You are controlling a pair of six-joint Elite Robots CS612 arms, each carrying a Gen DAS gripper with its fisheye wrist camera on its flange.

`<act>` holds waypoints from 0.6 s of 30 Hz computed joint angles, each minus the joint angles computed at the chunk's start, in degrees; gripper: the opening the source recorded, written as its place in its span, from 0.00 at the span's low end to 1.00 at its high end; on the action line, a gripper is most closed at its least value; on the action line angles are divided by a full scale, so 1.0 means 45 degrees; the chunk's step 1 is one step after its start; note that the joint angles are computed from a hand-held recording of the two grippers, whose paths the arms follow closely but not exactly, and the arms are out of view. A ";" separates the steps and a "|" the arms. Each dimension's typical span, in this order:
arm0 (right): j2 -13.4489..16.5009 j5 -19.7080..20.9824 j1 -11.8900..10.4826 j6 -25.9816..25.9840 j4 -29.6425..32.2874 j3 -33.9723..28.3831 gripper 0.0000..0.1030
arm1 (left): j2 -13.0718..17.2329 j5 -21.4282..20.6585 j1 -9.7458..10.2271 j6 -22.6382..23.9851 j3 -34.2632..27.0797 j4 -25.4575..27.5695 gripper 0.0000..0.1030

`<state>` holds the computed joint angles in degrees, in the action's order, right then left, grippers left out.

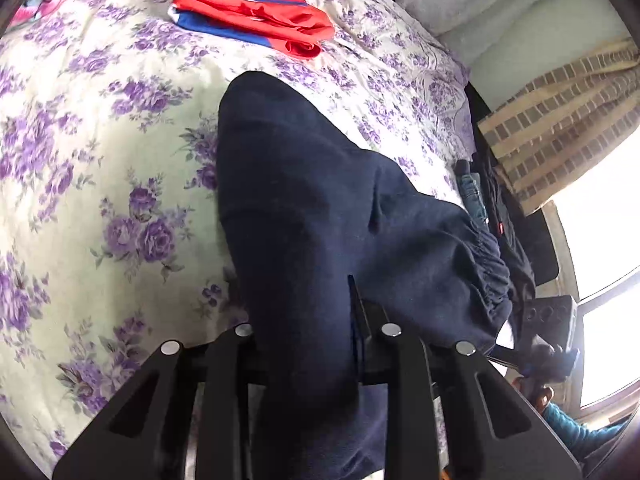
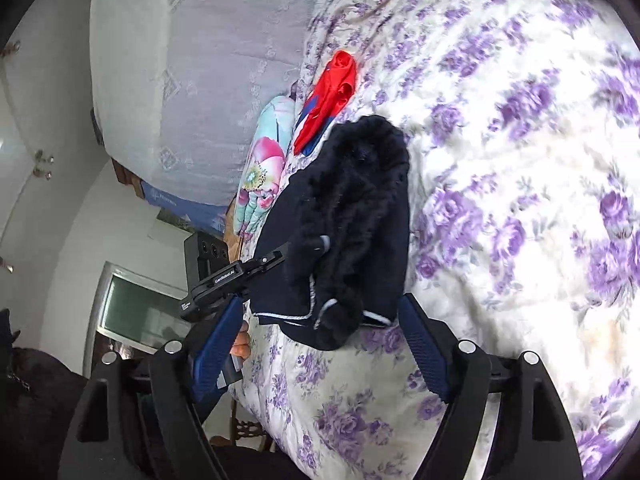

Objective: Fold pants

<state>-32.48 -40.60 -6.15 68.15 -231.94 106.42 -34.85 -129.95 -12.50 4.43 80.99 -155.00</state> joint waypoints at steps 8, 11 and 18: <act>0.1466 0.1355 0.0119 0.1622 -0.1035 -0.2442 0.84 | -0.0123 0.0762 -0.0172 0.0030 0.0133 -0.0168 0.25; 0.1797 0.2083 0.0121 0.1846 -0.0682 -0.3376 0.86 | -0.0111 0.0882 -0.0196 -0.0176 0.0183 -0.0375 0.26; 0.2503 0.2963 0.0252 0.3307 -0.0536 -0.5169 0.57 | 0.0105 0.0889 -0.0105 -0.1343 0.0253 -0.1237 0.28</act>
